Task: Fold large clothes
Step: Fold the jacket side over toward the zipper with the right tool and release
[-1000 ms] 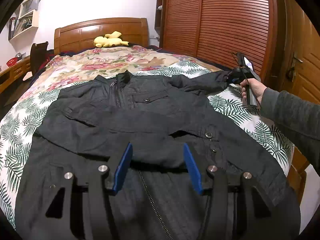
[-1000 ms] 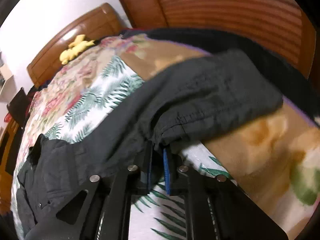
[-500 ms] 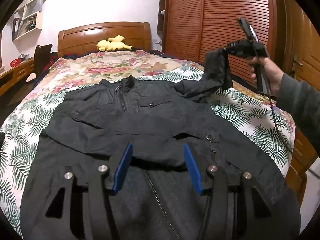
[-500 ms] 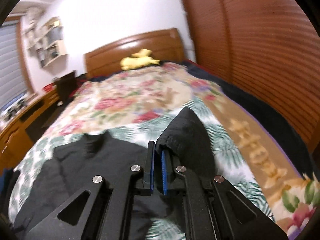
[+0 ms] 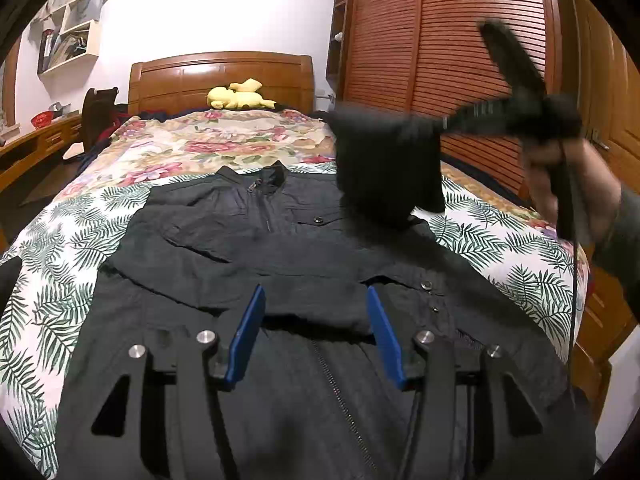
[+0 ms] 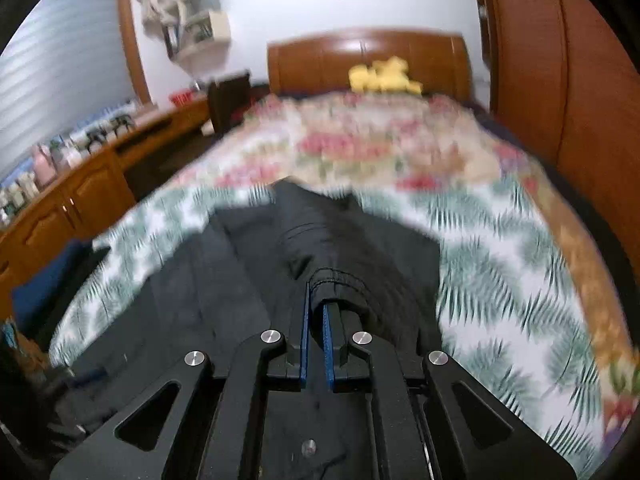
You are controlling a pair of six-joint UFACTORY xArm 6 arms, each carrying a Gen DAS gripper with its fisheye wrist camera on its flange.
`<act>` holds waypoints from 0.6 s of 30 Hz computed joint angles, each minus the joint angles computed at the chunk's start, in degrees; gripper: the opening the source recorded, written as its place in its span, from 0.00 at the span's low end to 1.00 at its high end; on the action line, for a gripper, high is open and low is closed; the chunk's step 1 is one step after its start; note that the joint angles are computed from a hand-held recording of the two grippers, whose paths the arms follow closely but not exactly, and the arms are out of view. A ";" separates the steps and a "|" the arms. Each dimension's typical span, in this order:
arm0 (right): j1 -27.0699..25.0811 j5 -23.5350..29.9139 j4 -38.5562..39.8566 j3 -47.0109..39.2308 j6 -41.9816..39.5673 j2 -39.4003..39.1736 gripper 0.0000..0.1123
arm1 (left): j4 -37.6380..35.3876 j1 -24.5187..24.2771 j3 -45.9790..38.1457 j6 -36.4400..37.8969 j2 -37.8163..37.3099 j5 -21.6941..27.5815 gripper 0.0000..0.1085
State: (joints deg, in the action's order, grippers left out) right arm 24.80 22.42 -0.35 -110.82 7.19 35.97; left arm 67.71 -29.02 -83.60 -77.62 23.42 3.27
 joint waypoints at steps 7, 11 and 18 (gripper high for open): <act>0.41 2.05 -1.88 4.53 4.38 -0.30 0.07 | 3.90 0.50 1.55 -3.78 -1.64 0.06 0.48; 0.56 3.67 -8.43 3.61 10.79 -0.03 0.17 | 4.69 0.80 1.74 -4.76 -1.93 -0.18 0.48; 0.93 0.71 -9.91 6.83 13.29 -1.93 0.40 | 5.39 0.77 1.84 -5.32 -2.10 0.38 0.48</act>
State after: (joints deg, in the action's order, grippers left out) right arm 25.73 23.13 -10.26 -103.99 20.47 34.04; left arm 73.10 -28.25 -81.76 -82.93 21.31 3.64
